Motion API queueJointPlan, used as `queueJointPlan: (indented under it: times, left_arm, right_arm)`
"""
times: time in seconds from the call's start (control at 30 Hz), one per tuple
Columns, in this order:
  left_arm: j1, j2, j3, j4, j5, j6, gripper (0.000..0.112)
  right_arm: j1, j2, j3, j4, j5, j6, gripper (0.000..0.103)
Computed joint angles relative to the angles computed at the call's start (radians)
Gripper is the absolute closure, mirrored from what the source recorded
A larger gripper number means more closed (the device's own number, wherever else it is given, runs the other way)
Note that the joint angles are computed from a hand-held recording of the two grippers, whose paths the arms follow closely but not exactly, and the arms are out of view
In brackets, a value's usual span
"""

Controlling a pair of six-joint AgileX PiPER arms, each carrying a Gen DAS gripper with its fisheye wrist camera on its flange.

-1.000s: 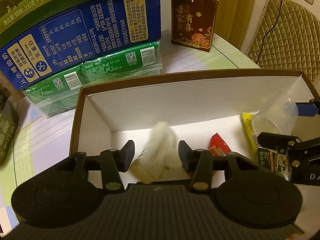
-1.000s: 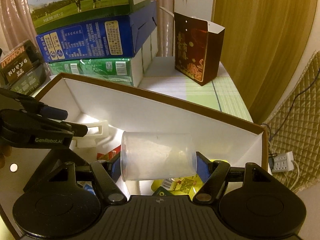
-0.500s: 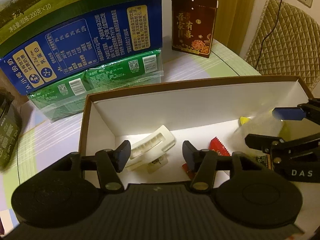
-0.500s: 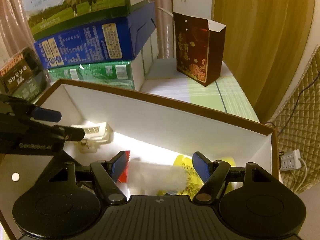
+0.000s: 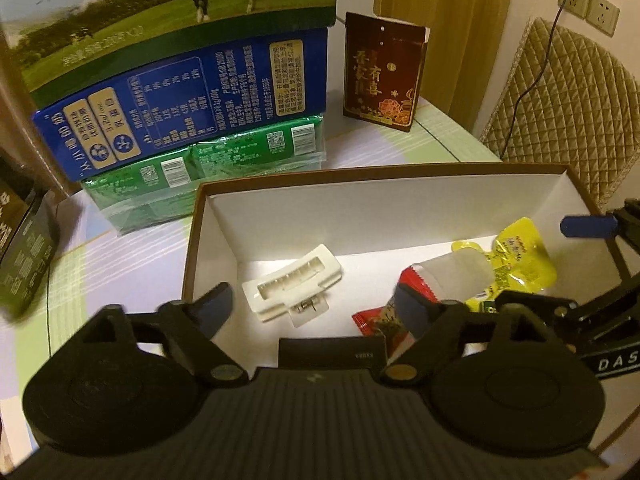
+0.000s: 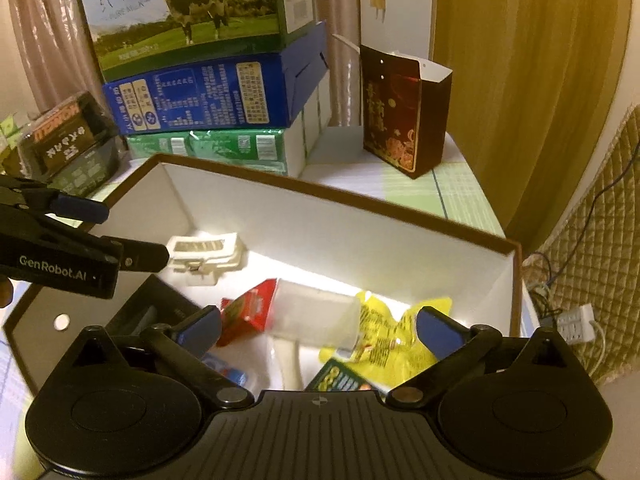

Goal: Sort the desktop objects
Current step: 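Lower the clip and cup into the box and open both tools, then withdraw both tools from the box toward the purple tube and patterned clip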

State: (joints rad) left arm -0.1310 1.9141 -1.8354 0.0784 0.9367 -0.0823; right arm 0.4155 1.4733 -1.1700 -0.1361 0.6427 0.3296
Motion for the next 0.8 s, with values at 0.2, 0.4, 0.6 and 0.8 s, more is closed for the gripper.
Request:
queueJointPlan:
  times: [0.2, 0.4, 0.6, 0.8]
  left_arm:
    - [-0.016, -0.106, 0.106, 0.027, -0.025, -0.038, 0.016]
    - [-0.046, -0.231, 0.22, 0.08, -0.042, -0.088, 0.015]
    - [-0.088, -0.343, 0.307, 0.147, -0.013, -0.174, 0.014]
    - [-0.121, -0.457, 0.397, 0.174, 0.011, -0.253, 0.014]
  right_arm:
    - [0.052, -0.103, 0.065, -0.046, 0.036, 0.103, 0.002]
    - [0.125, -0.194, 0.106, -0.133, 0.102, 0.246, 0.002]
    - [0.234, -0.27, 0.124, -0.25, 0.181, 0.413, 0.002]
    - [0.392, -0.331, 0.148, -0.352, 0.27, 0.578, 0.002]
